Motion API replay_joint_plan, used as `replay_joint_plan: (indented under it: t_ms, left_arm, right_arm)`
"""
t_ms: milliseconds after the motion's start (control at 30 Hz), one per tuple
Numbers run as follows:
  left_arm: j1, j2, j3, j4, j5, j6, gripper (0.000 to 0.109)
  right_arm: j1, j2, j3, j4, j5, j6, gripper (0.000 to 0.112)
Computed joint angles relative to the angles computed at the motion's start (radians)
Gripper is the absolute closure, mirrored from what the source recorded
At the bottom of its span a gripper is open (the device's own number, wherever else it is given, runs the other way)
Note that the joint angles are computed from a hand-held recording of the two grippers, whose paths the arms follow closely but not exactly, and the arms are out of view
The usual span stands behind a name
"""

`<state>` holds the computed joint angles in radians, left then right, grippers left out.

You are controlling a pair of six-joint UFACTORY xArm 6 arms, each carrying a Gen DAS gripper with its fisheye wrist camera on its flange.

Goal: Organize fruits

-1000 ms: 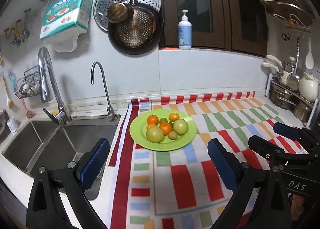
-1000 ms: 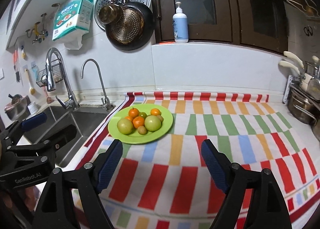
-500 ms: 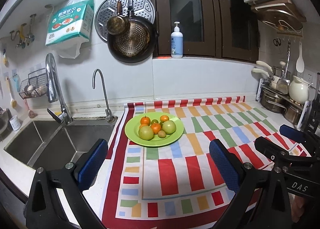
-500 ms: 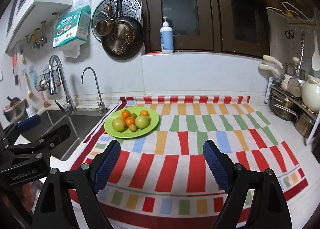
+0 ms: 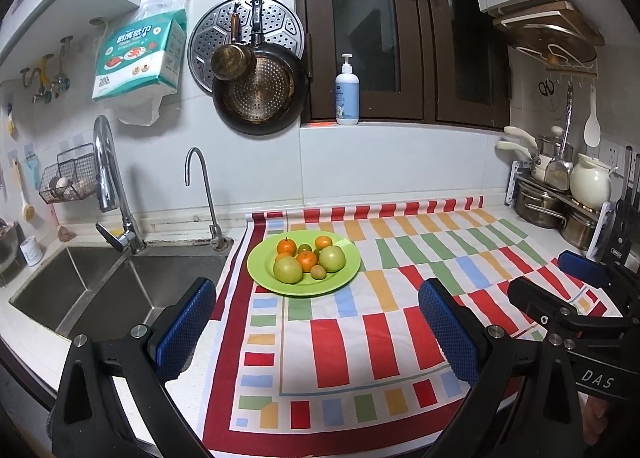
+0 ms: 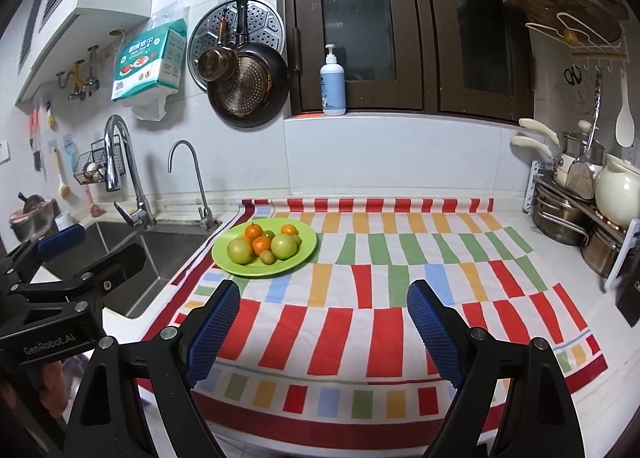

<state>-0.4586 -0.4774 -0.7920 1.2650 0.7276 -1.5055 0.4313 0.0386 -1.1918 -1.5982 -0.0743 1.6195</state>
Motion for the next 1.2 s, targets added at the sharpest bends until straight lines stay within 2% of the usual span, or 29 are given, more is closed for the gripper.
replay_joint_plan:
  t_ms: [467,1200]
  left_arm:
    - [-0.016,-0.017,0.013,0.004,0.022,-0.008,0.006]
    - [-0.015,-0.02,0.017,-0.005,0.016,0.0,0.006]
  right_arm:
    - [-0.007,-0.008,-0.004,-0.051,-0.003,0.046,0.026]
    - [-0.012,-0.013,0.002,-0.04,-0.009,0.031,0.026]
